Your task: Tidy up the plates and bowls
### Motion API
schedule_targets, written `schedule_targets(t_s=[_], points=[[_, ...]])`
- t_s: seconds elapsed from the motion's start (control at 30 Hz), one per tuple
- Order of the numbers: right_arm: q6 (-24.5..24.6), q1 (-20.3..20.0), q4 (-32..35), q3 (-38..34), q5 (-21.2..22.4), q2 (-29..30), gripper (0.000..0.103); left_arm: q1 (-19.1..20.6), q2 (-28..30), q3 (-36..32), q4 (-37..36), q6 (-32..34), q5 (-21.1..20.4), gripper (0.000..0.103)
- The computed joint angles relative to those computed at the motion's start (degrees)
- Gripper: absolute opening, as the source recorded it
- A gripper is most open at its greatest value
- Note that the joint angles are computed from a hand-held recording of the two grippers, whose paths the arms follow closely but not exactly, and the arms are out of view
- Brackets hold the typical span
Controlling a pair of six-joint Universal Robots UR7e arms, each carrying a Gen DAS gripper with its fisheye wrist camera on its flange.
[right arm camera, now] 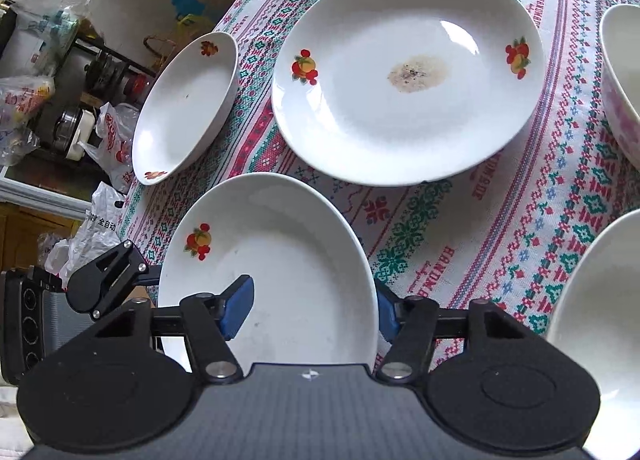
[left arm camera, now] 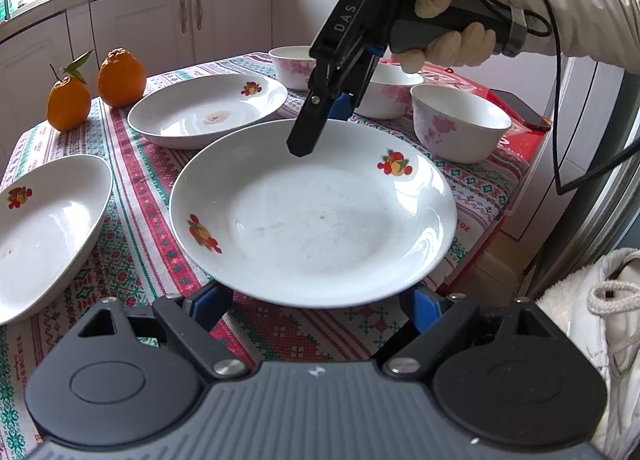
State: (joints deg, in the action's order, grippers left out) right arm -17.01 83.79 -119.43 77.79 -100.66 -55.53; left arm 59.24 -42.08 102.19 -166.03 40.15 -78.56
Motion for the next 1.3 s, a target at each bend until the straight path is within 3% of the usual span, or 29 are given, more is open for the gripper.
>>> schedule_targets(t_s=[0.37,0.9,1.3], points=[[-3.57,0.73,-3.46,2.32,-1.97,-0.61,0.068,-0.06,-0.28,-0.70,2.22,-0.10,0.31,0.088],[-4.67,1.08,-5.77,3.56,-0.36,-1.02,0.069,0.35,-1.19,-0.94,3.85,-0.89,-0.04,0.088],[-5.71,3.18,-6.01,0.43,0.17,0.82,0.069,0.35,-2.94,-1.83,4.15,-1.10,0.28,0.088]])
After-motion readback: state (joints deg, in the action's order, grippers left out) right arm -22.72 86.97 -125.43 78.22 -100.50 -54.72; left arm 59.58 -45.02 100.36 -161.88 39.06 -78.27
